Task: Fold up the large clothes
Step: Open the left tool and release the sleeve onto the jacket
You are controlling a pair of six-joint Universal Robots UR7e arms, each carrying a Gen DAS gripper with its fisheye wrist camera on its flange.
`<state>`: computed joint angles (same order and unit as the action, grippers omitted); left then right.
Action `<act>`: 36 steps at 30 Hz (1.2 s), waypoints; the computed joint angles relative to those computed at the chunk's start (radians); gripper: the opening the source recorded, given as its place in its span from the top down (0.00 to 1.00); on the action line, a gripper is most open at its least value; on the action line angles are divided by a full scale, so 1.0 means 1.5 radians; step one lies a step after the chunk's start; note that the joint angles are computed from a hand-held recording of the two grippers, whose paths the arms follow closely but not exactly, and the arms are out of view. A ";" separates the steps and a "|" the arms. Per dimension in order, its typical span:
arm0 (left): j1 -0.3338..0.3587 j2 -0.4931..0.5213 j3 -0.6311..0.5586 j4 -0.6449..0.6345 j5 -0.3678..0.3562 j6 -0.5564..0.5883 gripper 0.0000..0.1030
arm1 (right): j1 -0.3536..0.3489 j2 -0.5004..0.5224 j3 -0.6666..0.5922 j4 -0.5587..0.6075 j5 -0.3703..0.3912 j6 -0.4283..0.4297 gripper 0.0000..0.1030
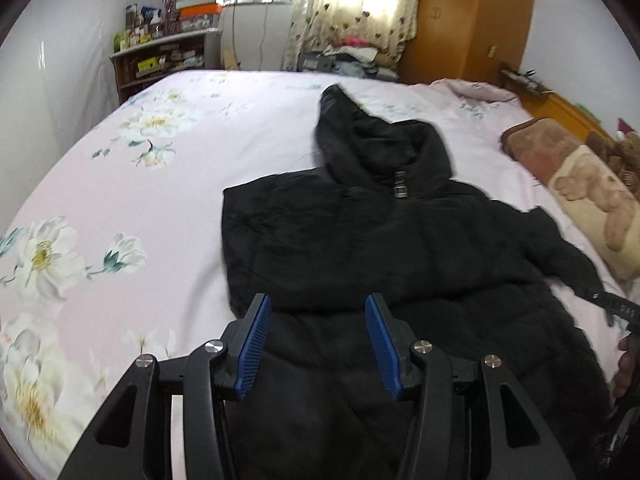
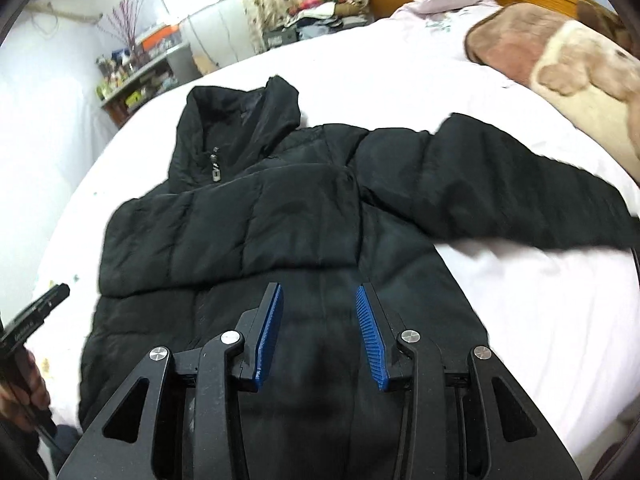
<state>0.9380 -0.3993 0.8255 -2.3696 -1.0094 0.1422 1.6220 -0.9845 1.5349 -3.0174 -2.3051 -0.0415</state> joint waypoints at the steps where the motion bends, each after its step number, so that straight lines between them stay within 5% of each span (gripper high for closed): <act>1: -0.008 -0.019 0.032 -0.012 0.001 -0.003 0.50 | 0.006 -0.008 0.016 -0.014 -0.006 0.002 0.62; 4: -0.029 -0.068 0.117 -0.043 -0.007 -0.015 0.48 | 0.029 -0.041 0.078 -0.062 -0.027 0.003 0.51; 10: -0.052 -0.153 0.251 -0.065 -0.034 -0.055 0.45 | 0.064 -0.094 0.170 -0.115 -0.051 0.013 0.51; 16: -0.067 -0.178 0.293 -0.057 -0.050 -0.073 0.45 | 0.079 -0.120 0.234 -0.140 -0.063 0.043 0.51; 27: -0.083 -0.173 0.286 -0.059 -0.052 -0.070 0.45 | 0.073 -0.145 0.255 -0.168 -0.081 0.035 0.51; 36: -0.080 -0.120 0.213 -0.045 -0.030 -0.046 0.43 | 0.019 -0.160 0.238 -0.172 -0.055 0.035 0.51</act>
<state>0.8174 -0.5793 1.1454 -2.4367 -1.0548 0.0733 1.6510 -1.2243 1.8913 -3.2758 -2.3875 0.0108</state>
